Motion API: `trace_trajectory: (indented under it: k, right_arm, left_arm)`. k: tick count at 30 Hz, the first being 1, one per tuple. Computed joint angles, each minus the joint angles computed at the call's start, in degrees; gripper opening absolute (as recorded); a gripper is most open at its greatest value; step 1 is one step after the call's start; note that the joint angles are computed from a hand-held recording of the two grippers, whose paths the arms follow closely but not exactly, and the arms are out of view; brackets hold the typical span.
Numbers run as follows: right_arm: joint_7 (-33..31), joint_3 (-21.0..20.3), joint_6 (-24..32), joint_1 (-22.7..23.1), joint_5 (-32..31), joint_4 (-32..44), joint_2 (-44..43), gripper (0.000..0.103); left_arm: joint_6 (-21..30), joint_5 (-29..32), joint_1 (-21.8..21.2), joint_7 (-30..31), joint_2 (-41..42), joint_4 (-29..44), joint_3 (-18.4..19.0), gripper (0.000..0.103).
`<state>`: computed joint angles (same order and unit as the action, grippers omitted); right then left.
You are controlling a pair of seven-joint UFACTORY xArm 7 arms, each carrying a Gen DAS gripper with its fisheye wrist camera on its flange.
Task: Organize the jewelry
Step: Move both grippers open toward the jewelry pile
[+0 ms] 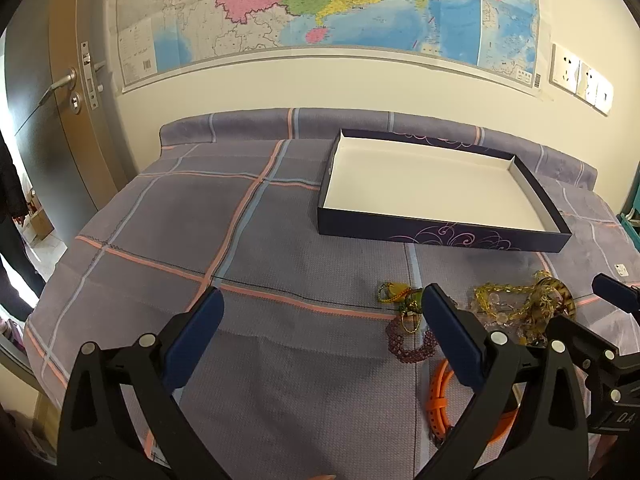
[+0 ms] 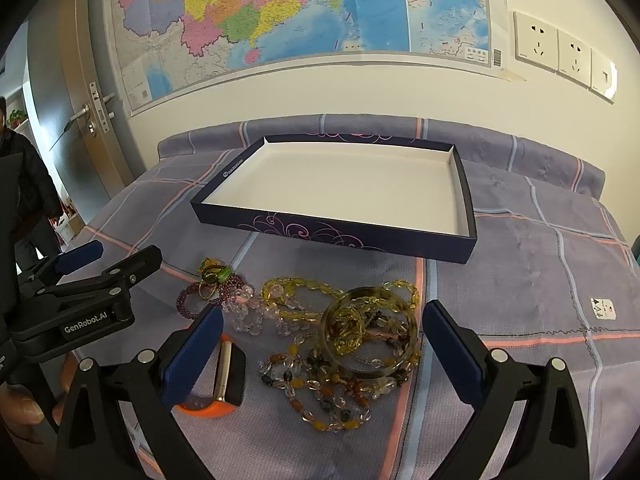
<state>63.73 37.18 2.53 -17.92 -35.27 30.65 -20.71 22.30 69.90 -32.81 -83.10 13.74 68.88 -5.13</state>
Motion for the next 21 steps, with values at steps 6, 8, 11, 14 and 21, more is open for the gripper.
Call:
trace_trajectory:
  k: [6, 8, 11, 14, 21]
  right_arm:
    - [-0.37, -1.80, 0.61, 1.59, 0.09, 0.03, 0.52, 0.097]
    - [-0.41, -2.55, 0.63, 2.23, 0.17, -0.32, 0.39, 0.097]
    - [-0.78, -3.82, 0.48, 3.31, 0.66, -0.91, 0.21, 0.097]
    - [-1.98, -5.49, -0.29, 4.16, 1.61, -2.16, -0.17, 0.097]
    - [-4.19, -5.73, -0.91, 3.95, 3.62, -3.31, -0.12, 0.097]
  left_arm:
    - [-0.24, -0.16, 0.00, 0.11, 0.19, 0.08, 0.06, 0.097]
    - [-0.88, -0.42, 0.14, 0.37, 0.39, 0.09, 0.15, 0.097]
    - [-1.40, -0.40, 0.06, 0.77, 0.91, 0.35, 0.42, 0.097]
    - [-2.99, -0.75, 0.28, 1.70, 1.34, 0.48, 0.75, 0.097]
    - [-6.48, -0.55, 0.48, 2.19, 1.60, -0.36, 2.15, 0.097]
